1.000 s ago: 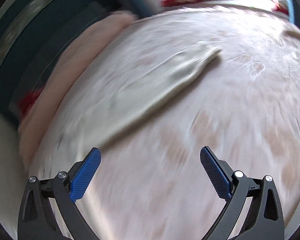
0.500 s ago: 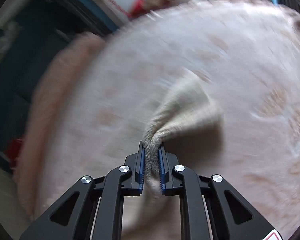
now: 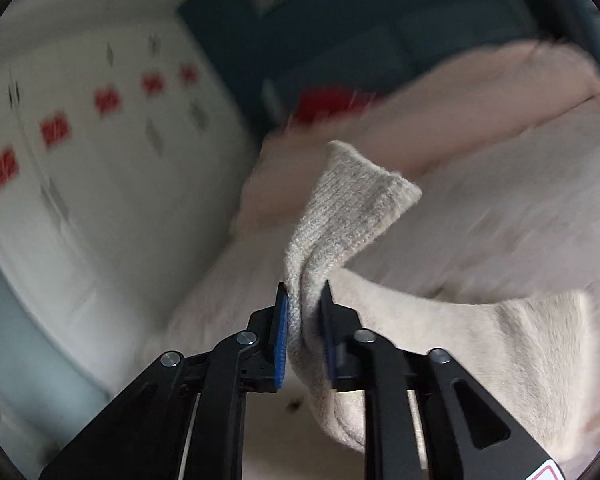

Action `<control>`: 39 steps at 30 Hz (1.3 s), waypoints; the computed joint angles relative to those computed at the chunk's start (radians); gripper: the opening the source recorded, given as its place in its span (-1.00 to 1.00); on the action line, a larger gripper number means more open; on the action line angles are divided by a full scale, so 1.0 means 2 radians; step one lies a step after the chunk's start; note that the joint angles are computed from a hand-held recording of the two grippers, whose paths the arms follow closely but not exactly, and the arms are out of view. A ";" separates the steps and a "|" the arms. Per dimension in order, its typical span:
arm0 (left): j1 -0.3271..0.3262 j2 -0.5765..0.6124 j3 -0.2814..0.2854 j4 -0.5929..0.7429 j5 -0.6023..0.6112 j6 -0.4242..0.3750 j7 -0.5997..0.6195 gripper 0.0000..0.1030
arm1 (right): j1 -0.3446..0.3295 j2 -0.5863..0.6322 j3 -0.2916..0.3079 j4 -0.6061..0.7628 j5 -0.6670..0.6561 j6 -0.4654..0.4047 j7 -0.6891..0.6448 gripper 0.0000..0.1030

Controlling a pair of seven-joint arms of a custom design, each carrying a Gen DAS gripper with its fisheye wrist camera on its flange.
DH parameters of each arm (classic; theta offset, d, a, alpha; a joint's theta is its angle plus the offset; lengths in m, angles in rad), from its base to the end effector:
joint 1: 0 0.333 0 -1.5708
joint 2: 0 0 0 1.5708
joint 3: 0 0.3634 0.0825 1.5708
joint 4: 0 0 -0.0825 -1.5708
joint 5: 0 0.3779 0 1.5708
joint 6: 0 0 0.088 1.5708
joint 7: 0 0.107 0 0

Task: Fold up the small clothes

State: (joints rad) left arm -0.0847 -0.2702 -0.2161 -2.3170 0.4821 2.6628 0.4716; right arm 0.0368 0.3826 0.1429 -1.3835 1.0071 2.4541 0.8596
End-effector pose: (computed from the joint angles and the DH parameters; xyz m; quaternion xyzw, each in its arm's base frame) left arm 0.4612 -0.1669 0.5619 -0.7884 0.5082 -0.2681 0.2197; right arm 0.7259 0.1085 0.6223 -0.6786 0.5148 -0.0379 0.5226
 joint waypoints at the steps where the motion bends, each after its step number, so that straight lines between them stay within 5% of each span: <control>1: -0.001 0.001 0.005 0.002 -0.005 0.006 0.006 0.91 | 0.016 0.010 -0.004 0.000 -0.033 -0.015 0.026 -0.56; 4: -0.003 0.015 0.028 0.013 -0.036 0.046 0.038 0.91 | 0.029 0.000 -0.008 -0.043 -0.053 -0.007 0.047 -0.50; 7: -0.007 0.052 0.048 0.042 -0.085 0.086 0.083 0.91 | 0.020 -0.053 -0.015 -0.135 -0.020 0.036 0.039 0.00; 10: -0.009 0.122 0.057 0.098 -0.155 0.111 0.146 0.91 | 0.016 -0.099 -0.043 -0.209 -0.025 0.074 0.060 0.08; 12: -0.001 0.172 0.050 0.143 -0.166 0.108 0.157 0.91 | 0.008 -0.124 -0.065 -0.253 -0.044 0.085 0.102 0.09; 16: 0.024 0.272 0.021 0.238 -0.247 0.035 0.159 0.89 | -0.027 -0.120 -0.086 -0.278 0.010 0.055 0.127 0.09; 18: 0.002 0.283 0.047 0.246 -0.220 0.040 0.085 0.87 | -0.036 -0.103 -0.087 -0.273 0.043 0.052 0.126 0.09; 19: -0.006 0.284 0.055 0.249 -0.199 0.045 0.061 0.69 | -0.039 -0.094 -0.084 -0.268 0.057 0.056 0.121 0.09; 21: 0.020 0.303 0.022 0.277 -0.223 0.053 0.107 -0.65 | -0.042 -0.069 -0.080 -0.238 0.065 0.062 0.138 0.05; 23: 0.029 0.314 0.010 0.307 -0.232 0.058 0.138 -0.77 | -0.046 -0.049 -0.071 -0.208 0.082 0.078 0.144 -0.82; 28: -0.001 0.302 0.053 0.327 -0.142 0.153 0.135 -0.77 | -0.065 -0.077 -0.041 -0.217 0.208 0.137 -0.006 -0.85; 31: 0.005 0.318 0.049 0.337 -0.129 0.117 0.152 -0.76 | -0.021 -0.065 -0.102 -0.245 0.036 0.116 0.092 -0.83; 33: 0.012 0.333 0.040 0.333 -0.142 0.061 0.161 -0.76 | -0.046 -0.071 -0.081 -0.259 0.012 0.103 0.109 -0.82; 34: -0.002 0.338 0.056 0.317 -0.149 0.058 0.162 -0.76 | -0.052 -0.081 -0.076 -0.265 0.009 0.109 0.111 -0.63; 36: -0.008 0.326 0.070 0.263 -0.110 0.133 0.117 -0.71 | -0.038 -0.103 -0.091 -0.279 -0.047 0.141 0.146 -0.51; 39: 0.004 0.318 0.064 0.221 -0.118 0.210 0.088 -0.69 | -0.034 -0.097 -0.098 -0.254 -0.100 0.173 0.162 0.07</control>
